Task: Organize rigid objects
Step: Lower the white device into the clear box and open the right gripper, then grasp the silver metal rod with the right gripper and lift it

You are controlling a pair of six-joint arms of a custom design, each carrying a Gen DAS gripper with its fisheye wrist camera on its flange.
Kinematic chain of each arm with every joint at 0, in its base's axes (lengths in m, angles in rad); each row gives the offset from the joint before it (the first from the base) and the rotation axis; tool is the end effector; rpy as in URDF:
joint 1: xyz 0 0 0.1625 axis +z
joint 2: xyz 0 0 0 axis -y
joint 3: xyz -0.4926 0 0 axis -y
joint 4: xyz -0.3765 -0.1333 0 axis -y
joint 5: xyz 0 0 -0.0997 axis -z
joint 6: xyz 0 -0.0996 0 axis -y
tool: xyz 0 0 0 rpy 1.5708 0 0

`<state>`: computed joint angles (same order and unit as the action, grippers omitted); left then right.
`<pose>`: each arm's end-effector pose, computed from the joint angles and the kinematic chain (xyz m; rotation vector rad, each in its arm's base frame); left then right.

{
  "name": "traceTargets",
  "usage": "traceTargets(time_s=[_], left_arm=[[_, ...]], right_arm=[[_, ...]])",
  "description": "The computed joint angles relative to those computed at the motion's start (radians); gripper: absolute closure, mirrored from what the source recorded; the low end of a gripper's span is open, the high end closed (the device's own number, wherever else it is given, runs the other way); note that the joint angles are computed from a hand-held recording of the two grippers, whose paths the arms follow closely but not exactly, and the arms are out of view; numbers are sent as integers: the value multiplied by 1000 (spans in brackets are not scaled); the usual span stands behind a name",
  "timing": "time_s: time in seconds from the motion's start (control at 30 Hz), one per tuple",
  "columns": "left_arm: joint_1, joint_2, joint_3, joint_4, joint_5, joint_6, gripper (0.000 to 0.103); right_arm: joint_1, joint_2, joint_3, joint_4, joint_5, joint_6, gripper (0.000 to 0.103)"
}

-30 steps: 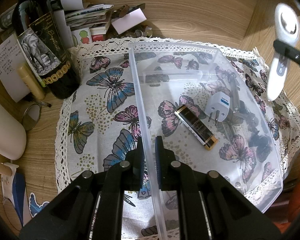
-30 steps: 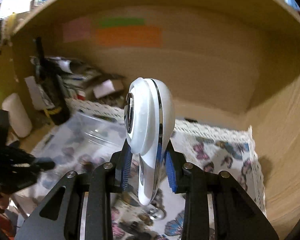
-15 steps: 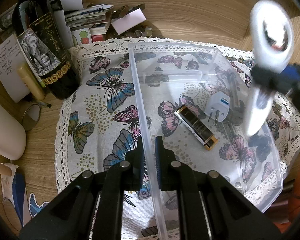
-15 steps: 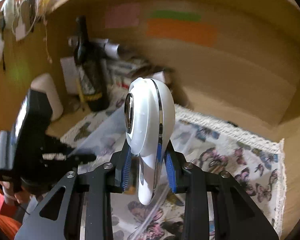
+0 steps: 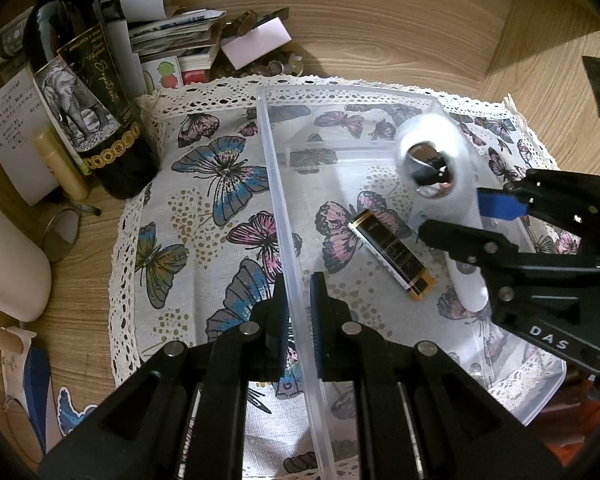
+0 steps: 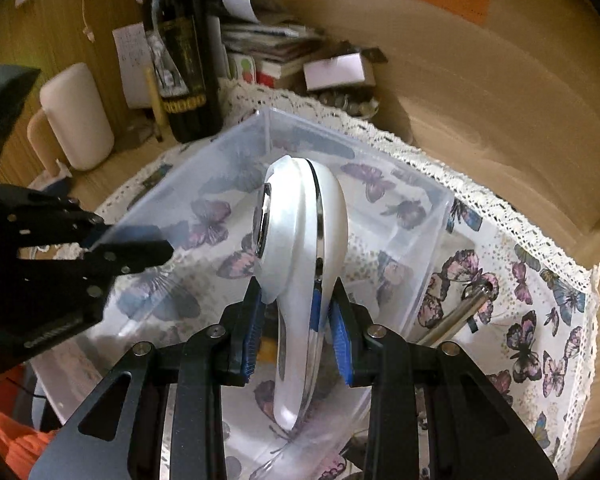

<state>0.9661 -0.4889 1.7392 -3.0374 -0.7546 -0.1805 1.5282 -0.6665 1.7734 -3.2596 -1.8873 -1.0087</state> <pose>-0.2090 -0.6645 -0.0087 0.3935 2.3607 -0.6353 0.0728 -0.6947 0.1061 1.0748 -2.3111 0.4556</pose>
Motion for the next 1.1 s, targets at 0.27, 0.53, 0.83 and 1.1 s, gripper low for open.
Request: traceTargets(time_s=[0.27,0.53,0.83,1.1], left_arm=[[1,-1,3,-4,-2,2,93],[0,0,3,-7,-2,5,93],[0,-1,4,-9,-2,7,93],[0,0,3,-10,-2,8,93]], right_arm=[[3,-9,17,-44,22,-7,72],[1,-47,58,-153,71,-7,62],[-24,-100,84,-280,85,31,52],[-65,-86,41,-238,-1,90,52]])
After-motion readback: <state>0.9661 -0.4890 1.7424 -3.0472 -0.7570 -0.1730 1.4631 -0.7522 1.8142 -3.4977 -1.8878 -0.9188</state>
